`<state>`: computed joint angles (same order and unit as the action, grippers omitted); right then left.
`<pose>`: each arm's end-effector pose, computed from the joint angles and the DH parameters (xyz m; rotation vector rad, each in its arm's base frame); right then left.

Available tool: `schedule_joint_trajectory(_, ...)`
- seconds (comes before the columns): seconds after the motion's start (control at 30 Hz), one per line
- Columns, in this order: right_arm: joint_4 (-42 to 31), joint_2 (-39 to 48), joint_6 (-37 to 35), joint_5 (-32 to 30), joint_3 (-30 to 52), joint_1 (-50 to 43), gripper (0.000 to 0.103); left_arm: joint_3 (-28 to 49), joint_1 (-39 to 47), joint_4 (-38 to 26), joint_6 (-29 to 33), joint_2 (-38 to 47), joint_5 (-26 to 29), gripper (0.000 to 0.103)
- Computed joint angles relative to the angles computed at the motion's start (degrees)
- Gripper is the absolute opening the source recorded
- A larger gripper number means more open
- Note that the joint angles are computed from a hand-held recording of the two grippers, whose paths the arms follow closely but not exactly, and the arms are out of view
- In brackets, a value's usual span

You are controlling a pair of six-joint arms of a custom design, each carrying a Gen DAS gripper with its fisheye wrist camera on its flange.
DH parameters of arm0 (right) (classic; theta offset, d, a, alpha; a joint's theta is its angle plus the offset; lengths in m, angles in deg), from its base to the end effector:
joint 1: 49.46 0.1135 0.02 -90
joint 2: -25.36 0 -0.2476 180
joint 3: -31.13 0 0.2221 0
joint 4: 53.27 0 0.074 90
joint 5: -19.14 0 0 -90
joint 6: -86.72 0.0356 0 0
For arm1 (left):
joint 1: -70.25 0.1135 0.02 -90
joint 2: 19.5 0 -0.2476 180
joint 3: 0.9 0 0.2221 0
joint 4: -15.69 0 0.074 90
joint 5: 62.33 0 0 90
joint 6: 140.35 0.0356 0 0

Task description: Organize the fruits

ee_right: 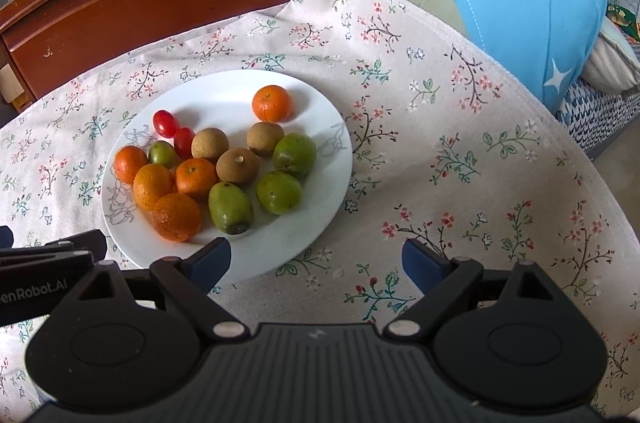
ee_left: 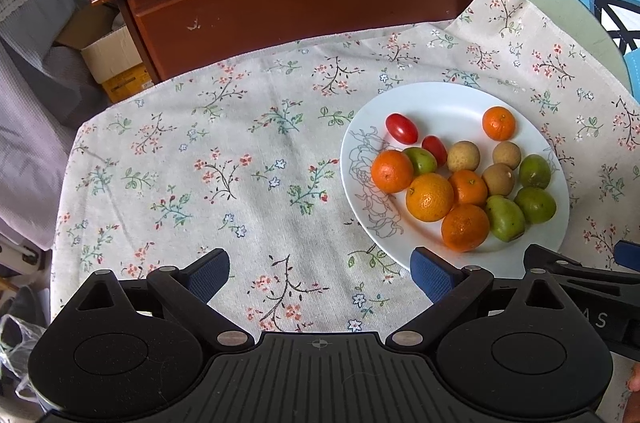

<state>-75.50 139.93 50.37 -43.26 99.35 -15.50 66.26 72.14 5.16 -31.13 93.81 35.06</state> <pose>0.2703 0.1622 0.0797 0.5511 2.4848 -0.1178 0.3319 0.0064 0.0894 0.4324 2.5107 -0.0221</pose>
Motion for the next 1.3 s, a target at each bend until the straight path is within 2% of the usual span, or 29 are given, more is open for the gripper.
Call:
schedule_joint_trajectory(0.67, -0.94, 1.29, 0.59, 1.63, 1.02, 0.47, 0.092, -0.46, -0.79, 1.05, 0.92, 0.10, -1.56, 0.098)
schedule_joint_trajectory(1.03, -3.98, -1.62, 2.92, 4.48, -0.38, 3.01, 0.092, -6.58, -0.70, 4.42, 2.59, -5.42, -1.03, 0.098)
schedule_joint_trajectory(1.3, -6.08, -4.57, 5.40, 5.17, -2.43, 6.13, 0.092, -11.58, 1.78, 4.47, 3.10, -10.40, 1.26, 0.098)
